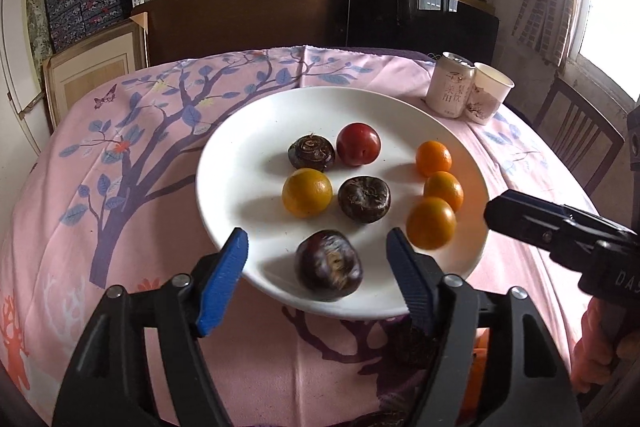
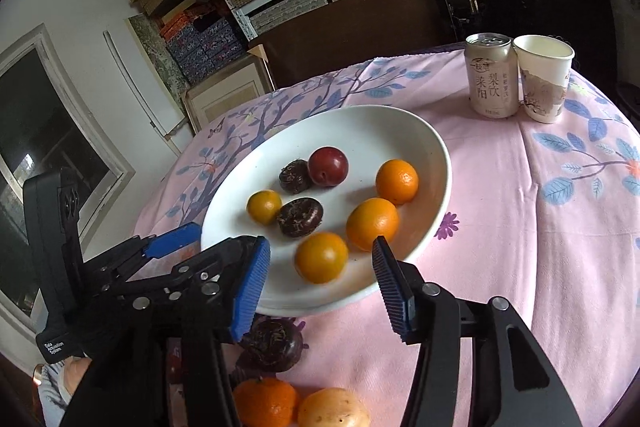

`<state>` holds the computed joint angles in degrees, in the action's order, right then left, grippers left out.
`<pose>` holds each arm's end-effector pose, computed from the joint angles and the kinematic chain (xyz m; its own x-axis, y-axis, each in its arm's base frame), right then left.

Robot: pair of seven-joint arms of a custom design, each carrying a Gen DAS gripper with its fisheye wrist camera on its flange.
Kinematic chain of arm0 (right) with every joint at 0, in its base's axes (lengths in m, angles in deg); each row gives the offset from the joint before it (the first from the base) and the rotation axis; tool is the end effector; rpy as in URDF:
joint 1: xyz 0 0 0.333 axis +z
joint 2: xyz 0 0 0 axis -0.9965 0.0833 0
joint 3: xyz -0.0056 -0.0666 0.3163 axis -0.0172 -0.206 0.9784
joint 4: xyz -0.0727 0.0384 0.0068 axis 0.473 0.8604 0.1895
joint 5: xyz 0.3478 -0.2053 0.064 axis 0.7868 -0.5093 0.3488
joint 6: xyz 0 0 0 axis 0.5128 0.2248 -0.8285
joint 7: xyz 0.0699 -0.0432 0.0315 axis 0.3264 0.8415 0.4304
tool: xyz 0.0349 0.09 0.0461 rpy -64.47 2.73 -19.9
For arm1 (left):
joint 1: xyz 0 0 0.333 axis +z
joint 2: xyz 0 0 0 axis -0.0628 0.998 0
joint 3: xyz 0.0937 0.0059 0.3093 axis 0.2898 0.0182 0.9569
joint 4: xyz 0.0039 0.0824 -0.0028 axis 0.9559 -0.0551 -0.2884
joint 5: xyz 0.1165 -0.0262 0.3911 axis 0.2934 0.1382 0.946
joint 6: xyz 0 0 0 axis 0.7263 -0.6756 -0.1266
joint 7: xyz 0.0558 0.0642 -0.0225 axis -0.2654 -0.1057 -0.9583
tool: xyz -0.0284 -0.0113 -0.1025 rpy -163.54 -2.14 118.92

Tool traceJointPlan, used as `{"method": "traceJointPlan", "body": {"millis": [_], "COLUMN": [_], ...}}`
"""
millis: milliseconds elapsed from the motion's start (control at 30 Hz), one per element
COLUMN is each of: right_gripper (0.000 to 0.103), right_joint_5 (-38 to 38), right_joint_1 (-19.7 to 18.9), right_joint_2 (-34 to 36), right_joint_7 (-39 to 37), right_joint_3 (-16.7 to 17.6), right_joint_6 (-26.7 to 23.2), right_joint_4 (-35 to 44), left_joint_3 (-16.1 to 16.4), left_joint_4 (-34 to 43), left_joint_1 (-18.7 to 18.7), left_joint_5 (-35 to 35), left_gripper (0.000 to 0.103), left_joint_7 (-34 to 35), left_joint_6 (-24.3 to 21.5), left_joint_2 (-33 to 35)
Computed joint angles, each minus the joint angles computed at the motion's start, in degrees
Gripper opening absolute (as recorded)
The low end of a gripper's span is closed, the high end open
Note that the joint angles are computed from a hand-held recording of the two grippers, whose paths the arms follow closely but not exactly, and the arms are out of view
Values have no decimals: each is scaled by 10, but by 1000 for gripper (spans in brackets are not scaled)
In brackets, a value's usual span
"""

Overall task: Organize fruits
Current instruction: 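Release both fruits onto the white plate, then move both open tools back to the remaining fruits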

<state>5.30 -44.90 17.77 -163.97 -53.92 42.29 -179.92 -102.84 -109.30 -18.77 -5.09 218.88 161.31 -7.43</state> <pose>0.3887 0.4730 0.4307 -0.3855 -0.8295 -0.4041 -0.4574 0.5522 -0.6971 0.5475 -0.3209 0.4327 -0.7896 -0.6131 0.0258 -0.4452 0.5434 -0.7117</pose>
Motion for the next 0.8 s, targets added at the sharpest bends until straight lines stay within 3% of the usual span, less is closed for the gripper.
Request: {"method": "traceJointPlan", "body": {"millis": [67,167,367,500,667,800], "right_gripper": [54,58,61,67,67,67], "right_joint_5": [-7,2,10,11,5,5], "right_joint_1": [2,5,15,20,15,8], "right_joint_2": [-10,-13,-14,-35,-55,-56], "right_joint_7": [19,22,32,62,99,104], "right_joint_3": [2,9,17,24,33,35], "right_joint_6": [-2,-12,-33,-49,-53,-36], "right_joint_4": [-13,-20,-23,-44,-67,-71], "left_joint_3": [-2,-6,10,21,18,21], "left_joint_4": [-4,-26,-55,-77,-102,-107], "left_joint_1": [6,12,4,-10,-35,-45], "left_joint_5": [-20,-78,-137,-111,-60,11], "left_gripper": [76,90,91,92,92,92], "left_joint_7": [11,56,111,106,108,59], "left_joint_6": [0,23,10,-11,18,20], "left_joint_2": [-6,-25,-55,-68,-72,-65]}}
